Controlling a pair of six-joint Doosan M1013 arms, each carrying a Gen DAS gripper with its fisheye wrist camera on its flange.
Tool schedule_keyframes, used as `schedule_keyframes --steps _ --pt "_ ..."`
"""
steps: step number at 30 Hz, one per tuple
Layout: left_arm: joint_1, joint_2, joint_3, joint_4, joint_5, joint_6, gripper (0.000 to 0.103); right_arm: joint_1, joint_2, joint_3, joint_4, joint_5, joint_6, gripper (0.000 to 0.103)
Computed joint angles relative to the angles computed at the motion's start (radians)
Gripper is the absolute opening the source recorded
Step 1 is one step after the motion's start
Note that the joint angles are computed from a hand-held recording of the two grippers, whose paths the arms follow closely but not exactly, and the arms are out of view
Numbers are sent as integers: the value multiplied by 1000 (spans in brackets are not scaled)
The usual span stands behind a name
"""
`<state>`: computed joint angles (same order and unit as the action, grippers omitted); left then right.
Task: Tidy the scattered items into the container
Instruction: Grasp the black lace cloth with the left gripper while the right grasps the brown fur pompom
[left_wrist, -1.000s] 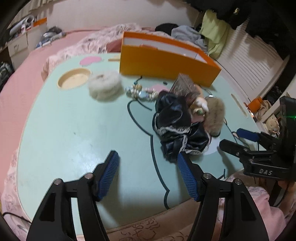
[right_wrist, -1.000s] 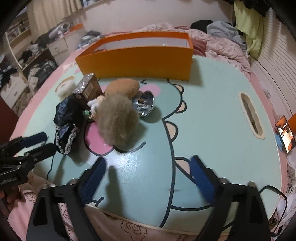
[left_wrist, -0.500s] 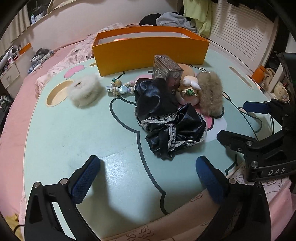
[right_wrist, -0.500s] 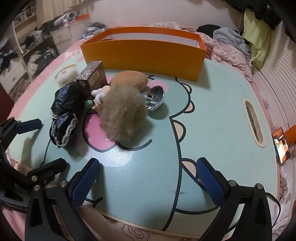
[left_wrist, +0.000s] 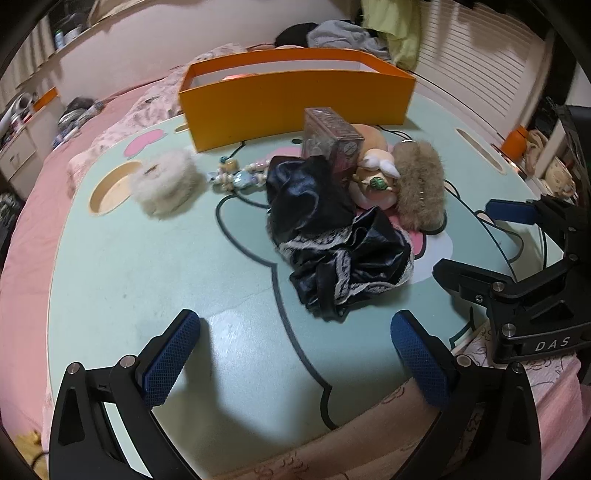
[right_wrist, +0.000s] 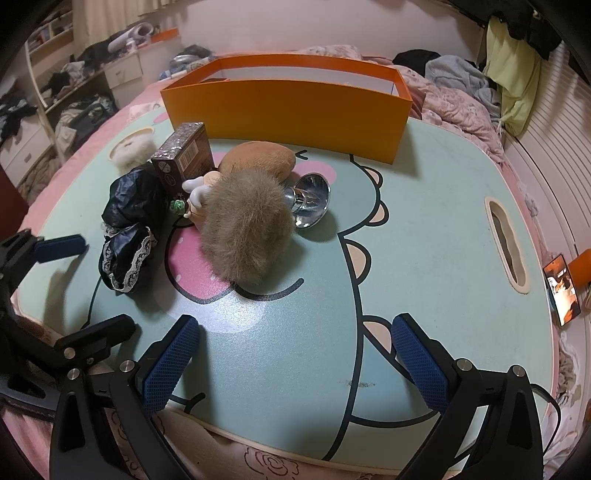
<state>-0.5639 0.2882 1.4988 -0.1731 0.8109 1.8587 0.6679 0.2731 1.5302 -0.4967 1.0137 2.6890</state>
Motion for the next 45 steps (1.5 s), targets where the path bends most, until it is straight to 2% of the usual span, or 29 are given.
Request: schedule_keyframes --steps 2,9,10,12,15,17,19,22,25,26,27,29,30,32,35,39,41,44,45 --pt "5 1 6 -37 -24 54 103 -1 2 -8 2 5 -5 103" --pt "11 1 11 -73 -46 102 102 -1 2 -7 1 3 -4 103" --pt "10 -4 19 -61 -64 77 101 -1 1 -8 2 4 -5 103" --pt "13 -28 49 -60 -136 50 82 -1 -4 -8 2 5 -6 103" --pt "28 -69 94 -180 -244 149 82 -1 -5 -7 -4 4 -2 103" --pt "38 -76 98 -301 -259 262 82 0 -4 -8 -5 4 -1 103" --pt "38 -67 85 -336 -250 297 82 0 -5 -8 -5 4 -2 103" --pt "29 -37 48 -299 -235 272 82 0 -5 -8 -5 4 -2 103" --pt "16 -4 9 -201 -230 187 82 1 -5 -7 -6 3 -1 103" --pt "16 8 -5 -188 -207 173 73 1 -5 -6 -6 2 -1 103" --pt "20 22 -22 -195 -172 176 46 0 -6 -6 -7 0 0 103" --pt "27 30 -26 -216 -153 171 41 -1 -16 9 -14 -28 22 103" --pt "30 22 -14 -235 -167 178 38 -2 -30 27 -23 -62 49 100" --pt "44 -5 27 -324 -216 229 37 -6 -62 67 -52 -137 120 74" --pt "65 -48 93 -483 -290 321 37 -11 -82 85 -100 -180 189 52" --pt "74 -94 162 -662 -397 480 37 -18 -64 48 -69 -198 88 44" --pt "76 -106 180 -762 -430 578 37 -22 -51 27 -54 -209 47 43" --pt "76 -103 176 -770 -427 594 37 -35 -41 11 -13 -251 4 43" --pt "76 -101 173 -762 -421 590 37 -40 -32 -2 3 -242 -14 43"
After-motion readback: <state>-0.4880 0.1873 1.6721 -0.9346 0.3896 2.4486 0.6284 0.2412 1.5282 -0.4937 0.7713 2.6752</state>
